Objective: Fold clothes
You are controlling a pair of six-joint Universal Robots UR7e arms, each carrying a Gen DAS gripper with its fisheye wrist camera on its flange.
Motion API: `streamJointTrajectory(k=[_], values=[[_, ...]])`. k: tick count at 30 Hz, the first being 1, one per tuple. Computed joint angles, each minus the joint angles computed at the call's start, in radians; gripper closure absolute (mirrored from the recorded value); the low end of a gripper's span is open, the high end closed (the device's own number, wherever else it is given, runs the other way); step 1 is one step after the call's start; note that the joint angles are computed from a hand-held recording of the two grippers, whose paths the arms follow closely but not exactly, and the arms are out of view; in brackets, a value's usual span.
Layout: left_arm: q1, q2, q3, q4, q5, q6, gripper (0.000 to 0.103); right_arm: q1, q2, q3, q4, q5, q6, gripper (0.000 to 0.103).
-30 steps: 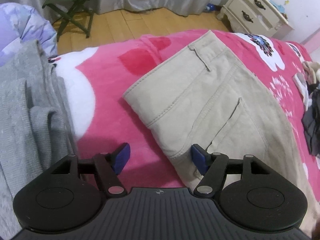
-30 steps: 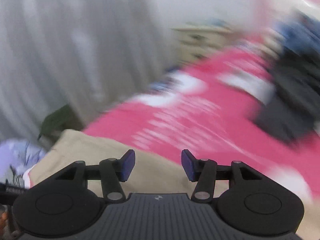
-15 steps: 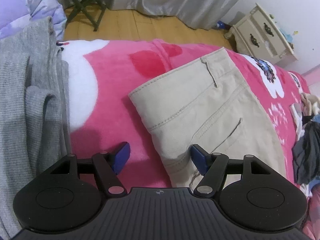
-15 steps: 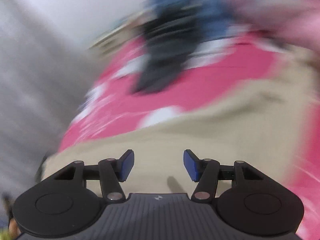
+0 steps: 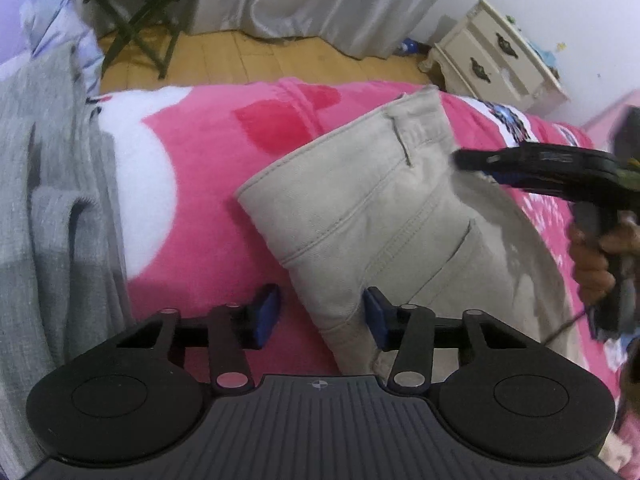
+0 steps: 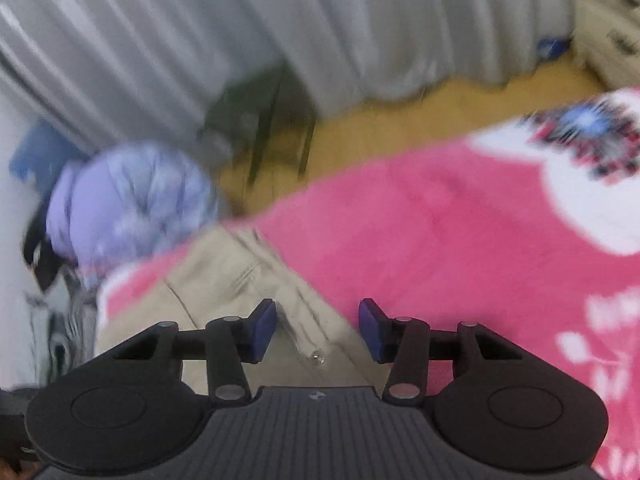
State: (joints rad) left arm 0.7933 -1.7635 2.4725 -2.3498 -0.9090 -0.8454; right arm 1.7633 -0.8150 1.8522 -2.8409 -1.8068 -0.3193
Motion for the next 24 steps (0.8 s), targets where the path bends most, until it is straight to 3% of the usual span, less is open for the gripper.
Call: streamJointTrajectory(k=[3,8,13,17,22,24], values=[[0.000,0.000,0.005,-0.010,0.002,0.002,0.062,-0.010,-0.048,0.039,0.054,0.072,-0.023,0.054],[-0.018,0.000,0.017,-0.017,0.019,0.004,0.071,-0.023,-0.108,0.056,0.115,0.157,0.014,0.082],[-0.033,-0.027,0.016,-0.019,0.023,-0.034,0.079,0.035,-0.105,0.072,0.031,0.091,0.004,0.085],[-0.052,-0.051,0.016,-0.055,0.063,-0.008,0.081,0.058,-0.110,0.067,-0.028,0.119,0.022,0.086],[-0.028,-0.051,-0.013,-0.126,0.151,0.068,0.081,0.084,-0.055,-0.003,-0.071,0.169,0.034,0.086],[0.005,-0.030,-0.026,-0.143,0.165,0.088,0.081,0.104,-0.003,-0.049,-0.078,0.134,0.020,0.086]])
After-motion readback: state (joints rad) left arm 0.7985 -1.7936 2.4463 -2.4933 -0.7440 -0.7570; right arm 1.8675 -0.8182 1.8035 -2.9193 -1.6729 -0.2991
